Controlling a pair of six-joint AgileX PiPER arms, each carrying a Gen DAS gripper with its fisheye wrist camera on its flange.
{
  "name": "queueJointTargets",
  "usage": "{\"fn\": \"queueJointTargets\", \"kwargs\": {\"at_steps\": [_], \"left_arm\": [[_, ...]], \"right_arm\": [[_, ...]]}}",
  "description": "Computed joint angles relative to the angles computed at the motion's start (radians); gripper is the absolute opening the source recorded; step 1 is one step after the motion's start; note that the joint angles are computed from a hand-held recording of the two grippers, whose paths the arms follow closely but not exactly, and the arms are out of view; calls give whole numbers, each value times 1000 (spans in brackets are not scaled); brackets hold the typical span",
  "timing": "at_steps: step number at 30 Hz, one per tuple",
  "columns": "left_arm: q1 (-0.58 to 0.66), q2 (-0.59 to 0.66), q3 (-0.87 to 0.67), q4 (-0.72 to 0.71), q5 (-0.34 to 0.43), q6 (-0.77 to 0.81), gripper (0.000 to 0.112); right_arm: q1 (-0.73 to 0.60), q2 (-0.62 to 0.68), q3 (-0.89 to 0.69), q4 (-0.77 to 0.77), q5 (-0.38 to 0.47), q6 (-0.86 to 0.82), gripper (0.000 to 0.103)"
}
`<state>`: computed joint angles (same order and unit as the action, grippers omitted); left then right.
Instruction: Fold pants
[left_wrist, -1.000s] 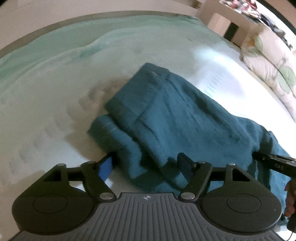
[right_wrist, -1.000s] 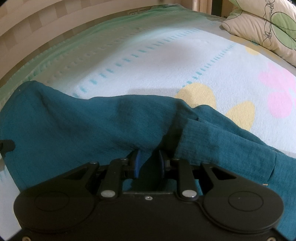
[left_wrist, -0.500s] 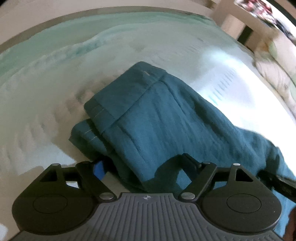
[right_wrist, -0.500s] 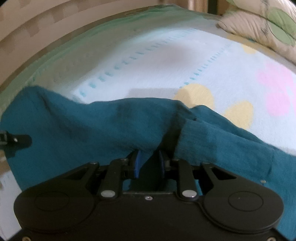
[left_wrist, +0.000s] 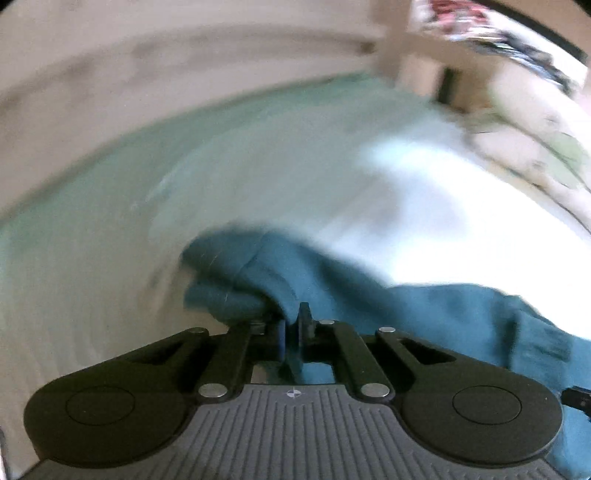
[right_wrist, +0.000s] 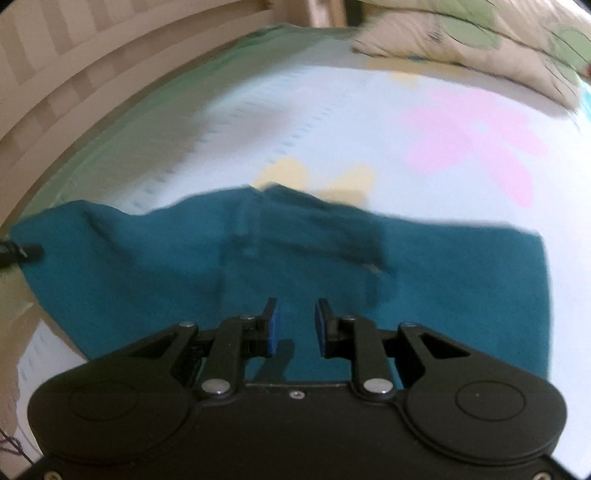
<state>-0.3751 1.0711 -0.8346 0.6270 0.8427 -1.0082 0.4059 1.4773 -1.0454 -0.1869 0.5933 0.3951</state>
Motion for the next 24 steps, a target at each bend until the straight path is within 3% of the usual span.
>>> {"fn": "queueJointTargets", "kwargs": {"at_steps": [3, 5, 9, 15, 19, 24], "left_arm": [[-276, 38, -119, 156, 125, -101, 5], [-420, 92, -193, 228, 154, -119, 5], [-575, 249, -353, 217, 93, -42, 5], [-548, 482, -493, -105, -72, 224, 14], [-526, 540, -506, -309, -156, 312, 14], [-557, 559, -535, -289, -192, 333, 14]], "right_arm": [[-67, -61, 78, 81, -23, -56, 30], [-104, -91, 117, 125, -34, -91, 30], [-170, -153, 166, 185, -21, -157, 30], [-308, -240, 177, 229, 57, -251, 30], [-390, -271, 179, 246, 97, -291, 31], [-431, -277, 172, 247, 111, -311, 31]]}}
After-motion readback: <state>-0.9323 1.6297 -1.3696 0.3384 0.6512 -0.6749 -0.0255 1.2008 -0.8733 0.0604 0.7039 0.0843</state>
